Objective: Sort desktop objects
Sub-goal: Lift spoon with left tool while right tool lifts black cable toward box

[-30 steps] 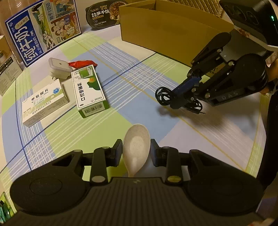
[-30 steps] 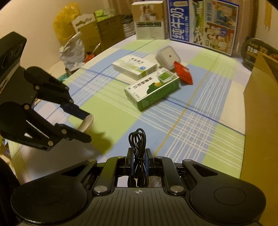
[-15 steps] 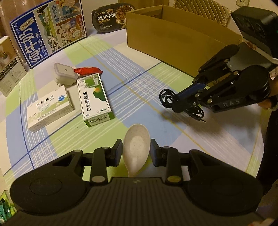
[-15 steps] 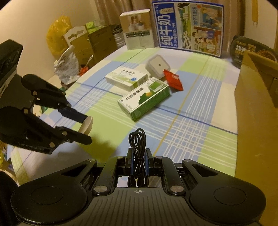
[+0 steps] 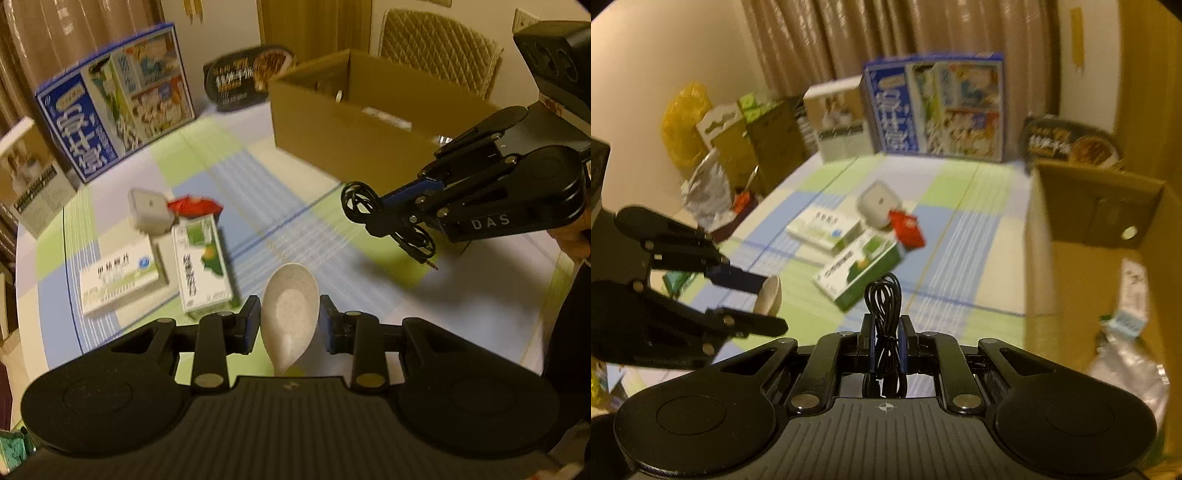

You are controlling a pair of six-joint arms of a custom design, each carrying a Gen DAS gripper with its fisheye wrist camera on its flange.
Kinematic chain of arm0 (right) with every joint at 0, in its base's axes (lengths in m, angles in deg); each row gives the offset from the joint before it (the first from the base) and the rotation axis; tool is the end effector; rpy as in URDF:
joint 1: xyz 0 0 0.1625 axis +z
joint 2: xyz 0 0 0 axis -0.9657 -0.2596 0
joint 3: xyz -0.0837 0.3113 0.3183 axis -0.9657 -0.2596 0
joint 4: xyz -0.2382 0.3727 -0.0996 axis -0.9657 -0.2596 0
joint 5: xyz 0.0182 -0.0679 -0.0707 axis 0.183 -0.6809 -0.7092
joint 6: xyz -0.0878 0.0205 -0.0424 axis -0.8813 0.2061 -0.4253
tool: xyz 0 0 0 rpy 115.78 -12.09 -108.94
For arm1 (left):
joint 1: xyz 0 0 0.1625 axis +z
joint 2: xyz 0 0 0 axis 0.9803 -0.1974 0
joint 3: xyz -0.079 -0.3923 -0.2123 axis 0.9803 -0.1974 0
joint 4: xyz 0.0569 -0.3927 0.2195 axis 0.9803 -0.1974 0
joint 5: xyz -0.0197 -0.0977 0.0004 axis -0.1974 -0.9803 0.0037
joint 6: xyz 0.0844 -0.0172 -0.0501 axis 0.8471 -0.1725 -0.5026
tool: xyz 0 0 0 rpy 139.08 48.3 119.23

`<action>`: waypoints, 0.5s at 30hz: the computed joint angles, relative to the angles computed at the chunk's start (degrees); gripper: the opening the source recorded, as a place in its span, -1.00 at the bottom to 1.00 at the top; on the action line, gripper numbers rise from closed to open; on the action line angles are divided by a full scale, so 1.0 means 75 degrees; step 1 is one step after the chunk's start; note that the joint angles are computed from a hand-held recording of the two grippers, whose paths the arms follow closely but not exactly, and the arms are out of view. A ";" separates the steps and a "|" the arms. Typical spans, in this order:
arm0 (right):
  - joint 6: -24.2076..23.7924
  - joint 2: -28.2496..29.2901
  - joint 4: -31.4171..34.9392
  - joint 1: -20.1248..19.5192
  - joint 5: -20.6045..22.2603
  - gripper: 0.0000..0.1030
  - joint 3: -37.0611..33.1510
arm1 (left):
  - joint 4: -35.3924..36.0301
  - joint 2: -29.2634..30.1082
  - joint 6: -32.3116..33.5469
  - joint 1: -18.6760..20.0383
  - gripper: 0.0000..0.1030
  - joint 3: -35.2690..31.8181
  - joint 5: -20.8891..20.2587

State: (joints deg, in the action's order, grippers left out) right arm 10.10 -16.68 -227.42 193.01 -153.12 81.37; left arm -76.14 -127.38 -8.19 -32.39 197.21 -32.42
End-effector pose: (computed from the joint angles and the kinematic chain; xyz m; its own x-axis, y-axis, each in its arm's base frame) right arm 0.2850 -0.3441 0.1036 -0.7524 -0.4344 0.4952 -0.6309 0.6913 -0.3522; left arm -0.1265 -0.3909 0.2577 -0.3654 0.8057 -0.4662 0.8931 0.4447 0.0686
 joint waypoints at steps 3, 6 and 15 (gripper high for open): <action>0.0070 -0.0448 0.0176 0.0059 -0.0180 -0.83 0.0065 | -0.0009 0.0010 -0.0351 -0.0412 -0.45 0.0021 0.0061; 0.0154 -0.0928 0.0309 0.0047 -0.0304 -0.83 0.0182 | -0.0049 0.0102 -0.0638 -0.0784 -0.45 0.0016 0.0056; 0.0285 -0.2412 0.0849 -0.0132 -0.0745 -0.83 0.0590 | -0.0398 0.0717 -0.1375 -0.1837 -0.45 -0.0050 -0.0210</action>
State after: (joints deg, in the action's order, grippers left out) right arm 12.23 -34.77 -221.06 192.02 -158.71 85.80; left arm -79.13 -122.00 -18.50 -46.17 196.83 -33.99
